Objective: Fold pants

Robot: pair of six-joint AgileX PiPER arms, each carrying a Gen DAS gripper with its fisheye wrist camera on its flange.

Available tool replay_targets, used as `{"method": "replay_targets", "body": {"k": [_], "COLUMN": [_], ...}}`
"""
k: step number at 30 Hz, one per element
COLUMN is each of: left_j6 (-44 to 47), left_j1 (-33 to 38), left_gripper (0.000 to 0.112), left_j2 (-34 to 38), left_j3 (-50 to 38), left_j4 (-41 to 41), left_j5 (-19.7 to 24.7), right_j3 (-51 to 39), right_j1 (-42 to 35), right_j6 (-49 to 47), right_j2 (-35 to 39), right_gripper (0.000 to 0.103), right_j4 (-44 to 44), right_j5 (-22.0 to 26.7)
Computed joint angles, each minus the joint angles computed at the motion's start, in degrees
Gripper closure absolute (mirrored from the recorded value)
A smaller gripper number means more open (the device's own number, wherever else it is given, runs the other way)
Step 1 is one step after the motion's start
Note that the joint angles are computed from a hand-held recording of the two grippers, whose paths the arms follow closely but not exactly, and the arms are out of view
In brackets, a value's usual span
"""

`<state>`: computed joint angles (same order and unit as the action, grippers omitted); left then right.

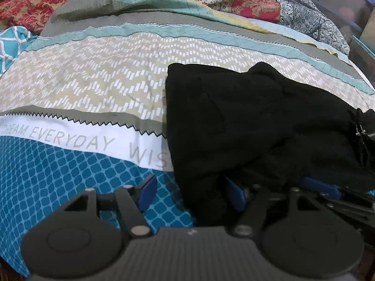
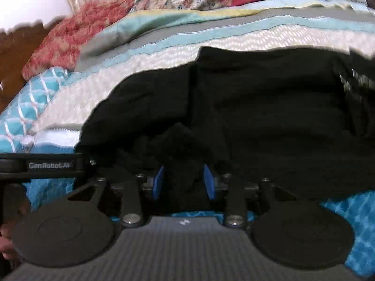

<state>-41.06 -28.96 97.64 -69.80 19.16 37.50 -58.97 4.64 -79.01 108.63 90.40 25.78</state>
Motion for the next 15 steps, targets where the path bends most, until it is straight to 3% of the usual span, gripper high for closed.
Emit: {"method": "replay_targets", "body": {"k": [2, 4, 8, 11, 15], "left_j6": [0.3, 1.44, 4.12, 6.28, 5.57], "left_j1": [0.34, 1.37, 3.36, 4.44, 4.1], "left_gripper": [0.048, 0.048, 0.047, 0.046, 0.046], "left_j2": [-0.06, -0.58, -2.66, -3.14, -2.8], "left_j3": [0.2, 0.63, 3.07, 3.83, 3.43], "left_j4": [-0.43, -2.71, -6.33, -8.84, -8.12], "left_j5": [-0.32, -1.0, -3.07, -3.78, -3.6], "right_j3": [-1.03, -0.84, 5.07, 6.51, 7.01], "right_j1": [-0.19, -0.26, -3.65, -5.89, -6.17], "right_j6": [2.7, 2.43, -9.28, -10.12, -8.54], "right_j2": [-0.28, -0.64, -4.81, -5.81, -5.93], "right_gripper": [0.064, 0.062, 0.061, 0.057, 0.058], "right_j4": [-3.27, -1.02, 7.95, 4.57, -0.94], "right_j5": [0.14, 1.32, 6.84, 13.56, 18.98]}}
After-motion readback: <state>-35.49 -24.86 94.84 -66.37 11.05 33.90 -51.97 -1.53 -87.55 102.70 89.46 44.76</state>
